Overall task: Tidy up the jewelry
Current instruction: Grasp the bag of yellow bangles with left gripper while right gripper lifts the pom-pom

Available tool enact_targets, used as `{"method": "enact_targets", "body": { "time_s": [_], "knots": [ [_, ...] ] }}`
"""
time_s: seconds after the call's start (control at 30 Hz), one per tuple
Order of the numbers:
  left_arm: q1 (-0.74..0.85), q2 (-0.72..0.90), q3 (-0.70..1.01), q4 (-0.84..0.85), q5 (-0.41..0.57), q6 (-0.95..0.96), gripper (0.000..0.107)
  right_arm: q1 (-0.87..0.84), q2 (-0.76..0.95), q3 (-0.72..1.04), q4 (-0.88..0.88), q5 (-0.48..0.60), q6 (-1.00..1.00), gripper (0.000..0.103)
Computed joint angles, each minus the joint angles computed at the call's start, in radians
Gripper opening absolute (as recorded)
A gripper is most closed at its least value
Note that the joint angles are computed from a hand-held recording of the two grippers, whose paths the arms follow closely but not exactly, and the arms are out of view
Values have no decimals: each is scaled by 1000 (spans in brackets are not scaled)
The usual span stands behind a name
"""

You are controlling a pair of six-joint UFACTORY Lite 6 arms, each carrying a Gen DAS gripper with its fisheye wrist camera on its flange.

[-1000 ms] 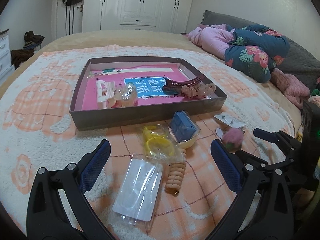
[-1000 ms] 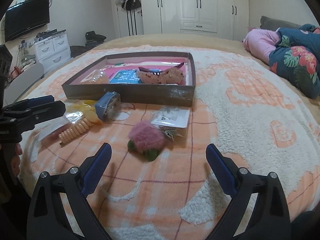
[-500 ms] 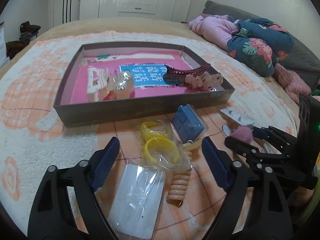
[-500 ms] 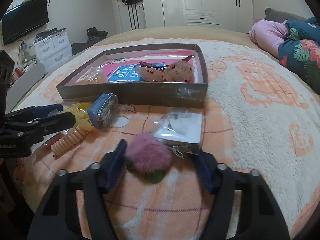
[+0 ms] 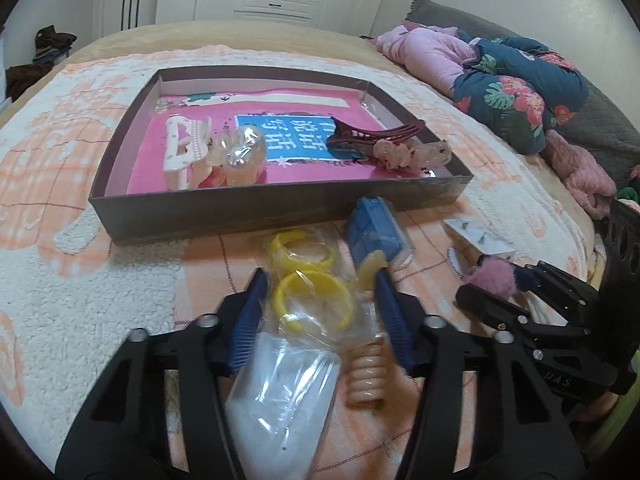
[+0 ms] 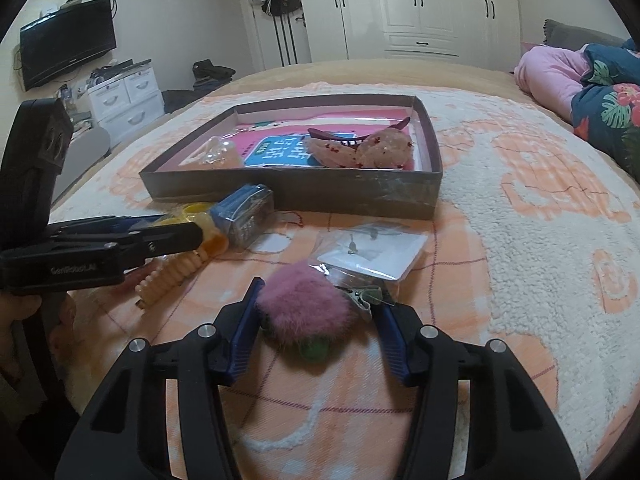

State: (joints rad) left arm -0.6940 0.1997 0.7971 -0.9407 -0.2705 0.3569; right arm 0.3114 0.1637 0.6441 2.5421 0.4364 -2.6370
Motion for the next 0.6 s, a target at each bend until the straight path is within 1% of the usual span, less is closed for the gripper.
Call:
{"method": "enact_targets", "body": {
  "time_s": [0.03, 0.17, 0.33, 0.6],
  "knots": [
    [-1, -2, 0, -1, 0, 0, 38, 0, -5, -5, -3, 3, 3, 52],
    [-5, -25, -16, -22, -4, 20, 38, 2, -31, -30, -12, 7, 10, 52],
    [-11, -85, -65, -30, -24, 11, 37, 10, -56, -51, -18, 14, 14, 51],
    [-14, -188, -134, -105, -64, 66, 37, 40, -110, -83, -50, 21, 40, 51]
  ]
}}
